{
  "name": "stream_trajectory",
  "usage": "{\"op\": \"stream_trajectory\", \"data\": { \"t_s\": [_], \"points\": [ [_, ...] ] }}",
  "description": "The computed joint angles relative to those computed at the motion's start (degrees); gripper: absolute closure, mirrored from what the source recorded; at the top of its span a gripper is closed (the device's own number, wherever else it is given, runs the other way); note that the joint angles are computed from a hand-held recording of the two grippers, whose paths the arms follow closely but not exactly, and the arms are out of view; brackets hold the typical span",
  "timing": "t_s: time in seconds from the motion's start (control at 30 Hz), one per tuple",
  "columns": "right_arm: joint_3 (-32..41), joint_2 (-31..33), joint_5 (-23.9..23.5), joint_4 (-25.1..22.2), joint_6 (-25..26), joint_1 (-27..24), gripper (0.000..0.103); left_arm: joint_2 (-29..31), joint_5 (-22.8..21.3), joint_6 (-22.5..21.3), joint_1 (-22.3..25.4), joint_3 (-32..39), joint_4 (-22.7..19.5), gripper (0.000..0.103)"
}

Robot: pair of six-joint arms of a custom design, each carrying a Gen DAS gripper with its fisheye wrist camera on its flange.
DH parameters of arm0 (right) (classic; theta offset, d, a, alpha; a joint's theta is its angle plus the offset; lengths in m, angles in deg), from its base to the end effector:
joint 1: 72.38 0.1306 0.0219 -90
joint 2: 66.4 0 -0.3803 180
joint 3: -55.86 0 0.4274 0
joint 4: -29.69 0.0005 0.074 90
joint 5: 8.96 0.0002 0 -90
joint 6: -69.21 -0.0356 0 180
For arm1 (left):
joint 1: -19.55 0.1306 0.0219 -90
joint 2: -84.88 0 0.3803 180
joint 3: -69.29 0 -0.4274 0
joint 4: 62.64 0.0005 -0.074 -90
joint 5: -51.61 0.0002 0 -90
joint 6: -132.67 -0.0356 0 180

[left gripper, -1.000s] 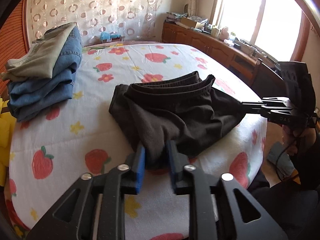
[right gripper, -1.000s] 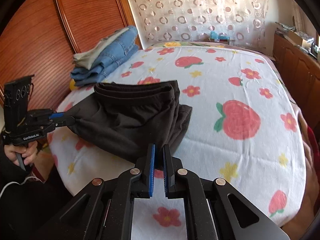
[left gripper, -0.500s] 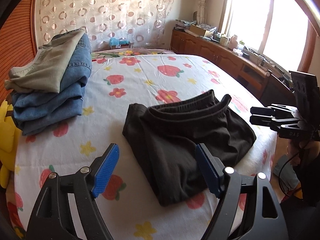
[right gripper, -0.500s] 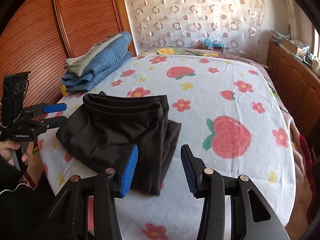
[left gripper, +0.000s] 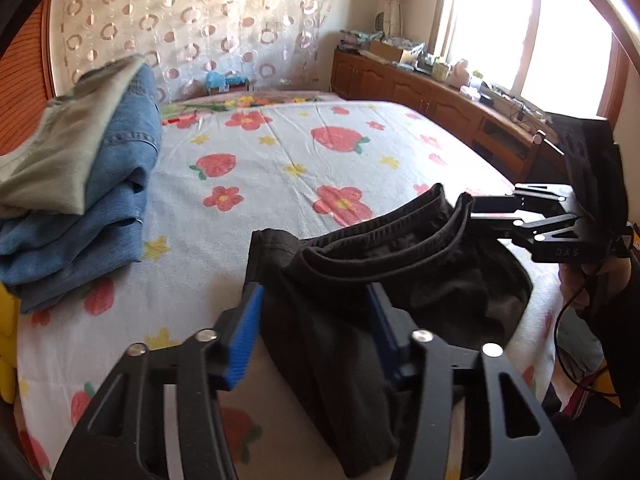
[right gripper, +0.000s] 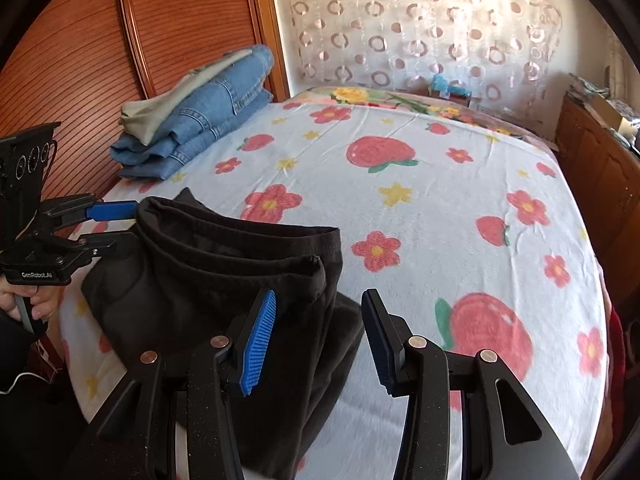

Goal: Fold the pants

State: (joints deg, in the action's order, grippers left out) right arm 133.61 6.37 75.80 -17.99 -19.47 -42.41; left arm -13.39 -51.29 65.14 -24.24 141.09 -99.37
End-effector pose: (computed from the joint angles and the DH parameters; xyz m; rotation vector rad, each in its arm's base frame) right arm 0.3584 0.2099 0.4566 -0.6759 2.2397 0.3571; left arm 0.3391 -0.3148 0.3540 0.3346 2.3544 -0.2910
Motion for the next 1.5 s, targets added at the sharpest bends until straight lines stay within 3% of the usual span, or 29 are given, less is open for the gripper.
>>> {"op": "stream_trajectory", "data": {
  "t_s": [0.17, 0.23, 0.27, 0.33, 0.37, 0.47, 0.67, 0.87, 1.23, 1.33, 1.4, 1.47, 1.5],
  "points": [
    [1.72, 1.76, -3.34, 0.66, 0.94, -0.62, 0.056, 1.89, 0.73, -1.99, 0.75, 1.82, -0.13, 0.058],
    [2.28, 2.38, -4.52, 0.85, 0.57, -0.97, 0.058, 2.23, 1.35, -2.51, 0.93, 2.25, 0.08, 0.064],
    [2.58, 2.79, -5.55, 0.80, 0.41, -1.23, 0.069, 2.40, 1.42, -2.73, 1.01, 2.41, 0.06, 0.068],
    [2.72, 3.13, -6.23, 0.68, 0.23, -1.49, 0.083, 2.62, 1.27, -2.94, 1.10, 2.63, 0.05, 0.073],
    [2.65, 3.16, -6.22, 0.91, 0.20, -1.50, 0.096, 2.60, 1.09, -3.03, 1.11, 2.64, 0.13, 0.083],
    [1.68, 1.99, -6.83, 2.72, -1.17, -1.59, 0.096, 1.90, 1.00, -2.97, 1.13, 2.27, 1.18, 0.089],
    [0.34, -0.16, -4.22, 6.90, -2.39, -0.91, 0.097, 0.30, -0.16, -1.81, 1.22, 1.70, 3.36, 0.089],
    [1.12, 1.60, -0.60, 6.07, -3.36, 0.29, 0.097, 1.36, 0.03, -1.09, 1.33, 2.39, 2.28, 0.089],
    [2.35, 2.78, -0.59, 5.40, -3.40, -0.07, 0.097, 1.82, -2.24, -1.03, 0.41, 3.65, 0.55, 0.086],
    [2.27, 2.84, -0.22, 5.58, -3.24, -0.11, 0.097, 1.62, -3.07, -1.06, 0.10, 3.60, 0.77, 0.077],
    [2.28, 2.96, 0.05, 5.59, -3.20, -0.06, 0.097, 1.15, -3.71, -1.03, 0.03, 3.18, 1.69, 0.056],
    [2.28, 3.07, 0.20, 5.58, -3.18, -0.04, 0.097, 0.81, -3.91, -0.86, 0.13, 2.89, 2.44, 0.054],
    [2.26, 3.03, 0.25, 5.51, -3.17, 0.00, 0.097, 0.86, -3.70, -0.79, 0.23, 3.01, 2.19, 0.047]
  ]
}}
